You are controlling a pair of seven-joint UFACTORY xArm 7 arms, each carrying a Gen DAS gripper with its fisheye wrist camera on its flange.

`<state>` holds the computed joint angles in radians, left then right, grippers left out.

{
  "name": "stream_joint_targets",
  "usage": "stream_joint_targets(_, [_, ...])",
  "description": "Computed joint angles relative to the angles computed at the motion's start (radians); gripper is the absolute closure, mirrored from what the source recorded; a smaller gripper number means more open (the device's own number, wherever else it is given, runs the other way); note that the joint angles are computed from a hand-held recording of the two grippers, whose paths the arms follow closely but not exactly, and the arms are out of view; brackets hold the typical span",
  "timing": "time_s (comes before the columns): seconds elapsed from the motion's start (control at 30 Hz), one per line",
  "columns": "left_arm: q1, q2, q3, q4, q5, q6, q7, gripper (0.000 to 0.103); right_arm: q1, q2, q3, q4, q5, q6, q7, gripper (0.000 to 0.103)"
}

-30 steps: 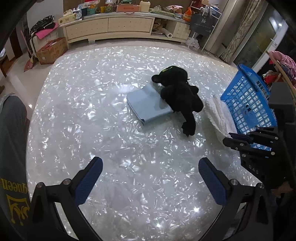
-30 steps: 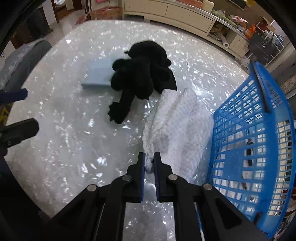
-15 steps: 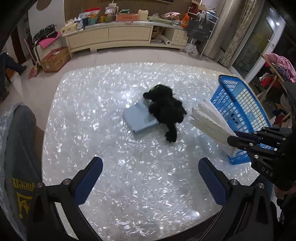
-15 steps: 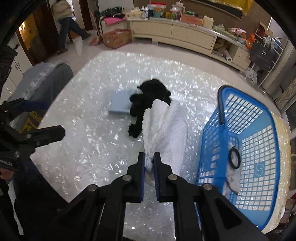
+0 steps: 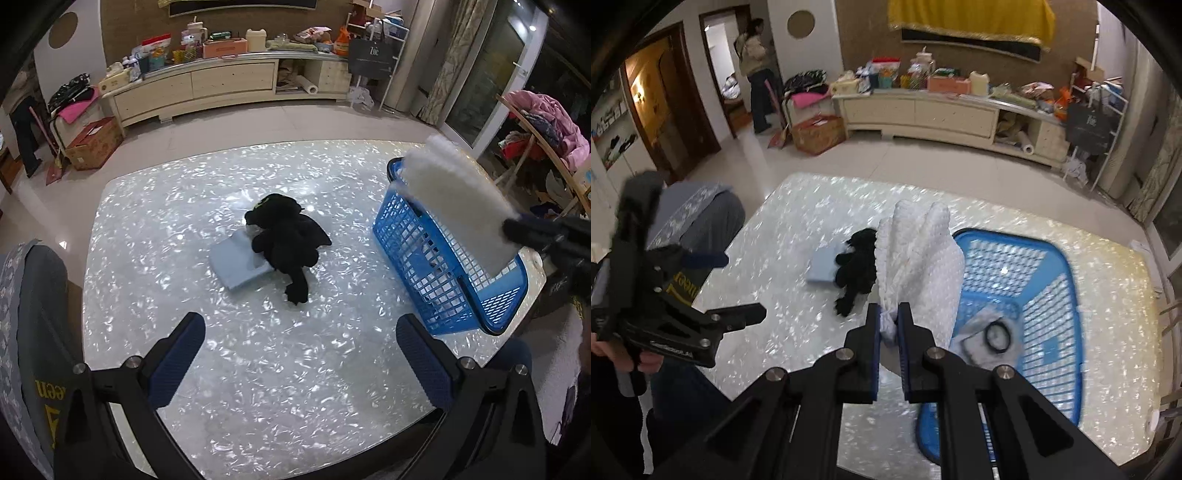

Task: Organize soft objects
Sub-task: 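Lift the white waffle towel and carry it over the basket with the right gripper, then lower the towel into the basket and open the right gripper while the left gripper grasps the black plush dragon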

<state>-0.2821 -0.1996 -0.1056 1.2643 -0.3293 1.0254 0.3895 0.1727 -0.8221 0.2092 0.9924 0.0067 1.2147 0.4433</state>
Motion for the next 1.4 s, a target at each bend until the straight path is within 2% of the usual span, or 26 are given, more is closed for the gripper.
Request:
stream_joint_targets(0.33, [-0.013, 0.168, -0.032, 0.129, 0.024, 0.028, -0.041, 0.0, -0.089, -0.086, -0.044, -0.082, -0.086, 0.072, -0.014, 0.095])
stream_joint_targets(0.57, [-0.015, 0.288, -0.044, 0.201, 0.083, -0.015, -0.08, 0.0, -0.122, -0.104, -0.076, -0.182, -0.109, 0.088, -0.043, 0.095])
stream_joint_targets(0.87, [-0.024, 0.451, -0.062, 0.308, 0.112, -0.034, -0.068, 0.0, -0.113, -0.096, -0.07, -0.276, -0.111, 0.06, -0.071, 0.095])
stream_joint_targets(1.03, [-0.063, 0.548, -0.06, 0.38, 0.203, -0.048, -0.093, 0.0, -0.096, -0.084, -0.071, -0.278, -0.092, 0.081, -0.086, 0.095])
stream_joint_targets(1.13, [-0.072, 0.596, -0.059, 0.419, 0.219, -0.058, -0.109, 0.0, -0.093, -0.086, -0.078, -0.281, -0.079, 0.087, -0.084, 0.095])
stream_joint_targets(1.33, [-0.09, 0.673, -0.052, 0.492, 0.257, -0.053, -0.132, 0.0, -0.067, -0.077, -0.107, -0.281, 0.006, 0.11, -0.075, 0.095])
stream_joint_targets(1.37, [-0.092, 0.677, -0.053, 0.494, 0.26, -0.053, -0.131, 0.004, -0.065, -0.074, -0.112, -0.28, 0.016, 0.114, -0.077, 0.095])
stream_joint_targets(1.4, [-0.094, 0.686, -0.054, 0.506, 0.263, -0.049, -0.131, 0.013, -0.061, -0.073, -0.118, -0.283, 0.024, 0.116, -0.085, 0.095])
